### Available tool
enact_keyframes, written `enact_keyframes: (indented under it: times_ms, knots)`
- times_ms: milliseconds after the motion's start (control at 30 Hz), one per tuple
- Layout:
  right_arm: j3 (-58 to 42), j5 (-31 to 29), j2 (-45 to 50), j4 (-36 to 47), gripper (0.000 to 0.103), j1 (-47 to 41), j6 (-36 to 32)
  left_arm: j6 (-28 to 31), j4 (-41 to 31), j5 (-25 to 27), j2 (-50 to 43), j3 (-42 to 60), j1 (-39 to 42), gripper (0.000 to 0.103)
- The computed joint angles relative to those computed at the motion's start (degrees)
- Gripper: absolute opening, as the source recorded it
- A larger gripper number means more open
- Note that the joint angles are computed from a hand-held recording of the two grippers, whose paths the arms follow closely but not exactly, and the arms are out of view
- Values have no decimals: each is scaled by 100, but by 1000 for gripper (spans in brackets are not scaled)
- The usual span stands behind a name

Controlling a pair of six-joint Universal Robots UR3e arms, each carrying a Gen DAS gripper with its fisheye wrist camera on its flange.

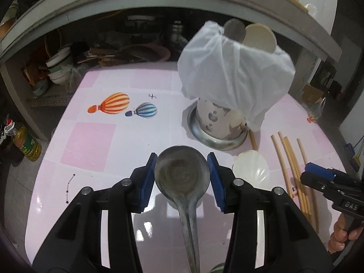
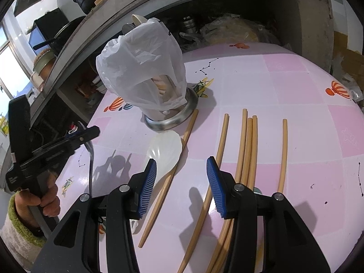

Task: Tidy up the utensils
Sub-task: 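Lower the right tool onto the white plastic spoon and close it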

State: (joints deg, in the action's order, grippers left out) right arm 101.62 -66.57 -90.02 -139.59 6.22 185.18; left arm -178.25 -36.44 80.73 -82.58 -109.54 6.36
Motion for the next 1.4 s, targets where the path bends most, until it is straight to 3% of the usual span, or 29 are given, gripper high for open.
enact_keyframes:
  times_ms: [300,567,767,1067,1400]
  knots:
    - [-171,550,86,251,45,-414,-214,53,-139,-146,603,-218,234,43]
    - [-1447,877,1008,989,40,-446,-662,148,-216,-359,964,-341,503,43]
    - [-2597,544,1905,1670,34,-20,-842,183,-259,-488,1061,-399,653,43]
    - [-2884,-23,2357,1726,29,381,-778,237,-293,-559,1039,-413,769,43]
    - [-2829,360,2352,1799,22,305,-857,250,-282,-591,1026,-416,805,43]
